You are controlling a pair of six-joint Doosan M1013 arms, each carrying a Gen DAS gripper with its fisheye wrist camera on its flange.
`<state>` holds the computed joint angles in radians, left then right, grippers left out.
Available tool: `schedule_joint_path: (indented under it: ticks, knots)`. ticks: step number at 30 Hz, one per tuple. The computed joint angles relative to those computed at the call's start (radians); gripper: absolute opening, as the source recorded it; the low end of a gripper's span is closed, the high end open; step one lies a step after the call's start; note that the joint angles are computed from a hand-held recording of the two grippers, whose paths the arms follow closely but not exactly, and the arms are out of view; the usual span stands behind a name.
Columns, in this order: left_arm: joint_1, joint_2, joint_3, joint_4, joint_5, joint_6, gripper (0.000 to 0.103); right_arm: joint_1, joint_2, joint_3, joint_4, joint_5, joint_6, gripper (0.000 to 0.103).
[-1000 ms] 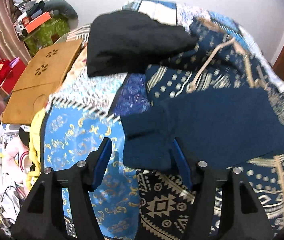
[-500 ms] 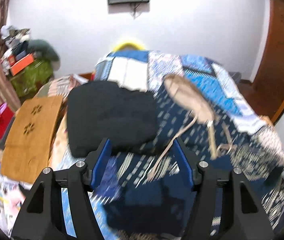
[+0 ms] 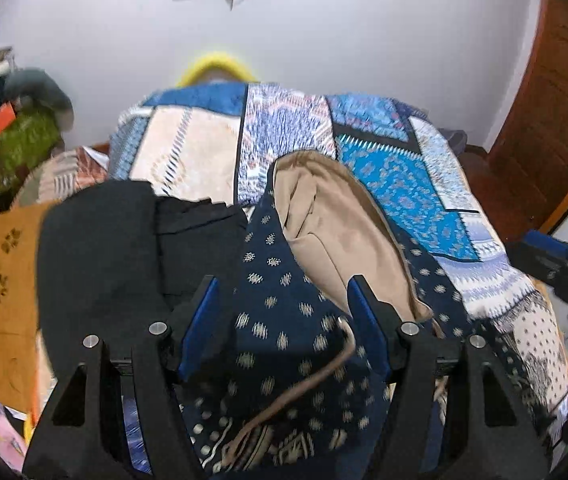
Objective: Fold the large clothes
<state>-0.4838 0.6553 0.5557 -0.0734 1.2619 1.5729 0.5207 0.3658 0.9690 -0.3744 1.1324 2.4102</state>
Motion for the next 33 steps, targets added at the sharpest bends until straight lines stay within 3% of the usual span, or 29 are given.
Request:
schedule_joint_path:
  ticks: [7,12,13,16,17,18,20,21,22,27,33]
  knots:
    - [0.01,0.144,-0.186,-0.003,0.128,-0.065,0.065,-0.067,0.114,-0.091,0.124,0.113,-0.04,0.059]
    - [0.011,0.184,-0.213,0.018,0.151,-0.095,0.064,-0.104,0.159,-0.103,0.188,0.171,-0.013,0.059]
    - [0.009,0.182,-0.199,0.036,0.14,-0.102,0.062,-0.112,0.164,-0.101,0.207,0.181,-0.006,0.059]
    - [0.005,0.173,-0.155,0.076,0.115,-0.099,0.041,-0.124,0.139,-0.045,0.228,0.113,0.022,0.059]
    - [0.007,0.164,-0.133,0.069,0.099,-0.1,0.035,-0.125,0.135,-0.039,0.227,0.109,0.027,0.054]
    - [0.009,0.158,-0.12,0.057,0.085,-0.096,0.029,-0.126,0.127,-0.028,0.232,0.097,0.024,0.04]
    - [0.01,0.14,-0.091,0.032,0.065,-0.068,0.012,-0.123,0.119,-0.022,0.233,0.097,0.004,0.024]
    - [0.009,0.136,-0.086,0.033,0.061,-0.062,0.012,-0.117,0.121,-0.029,0.219,0.109,0.0,0.013]
    - [0.006,0.123,-0.069,0.042,0.046,-0.054,0.011,-0.108,0.124,-0.043,0.194,0.13,0.0,0.01]
    - [0.008,0.061,-0.008,0.012,-0.009,-0.001,0.01,-0.076,0.091,-0.034,0.105,0.128,-0.026,0.008]
    - [0.029,-0.056,0.116,-0.105,-0.067,0.077,0.01,-0.048,-0.004,0.024,0.096,0.038,-0.015,0.008]
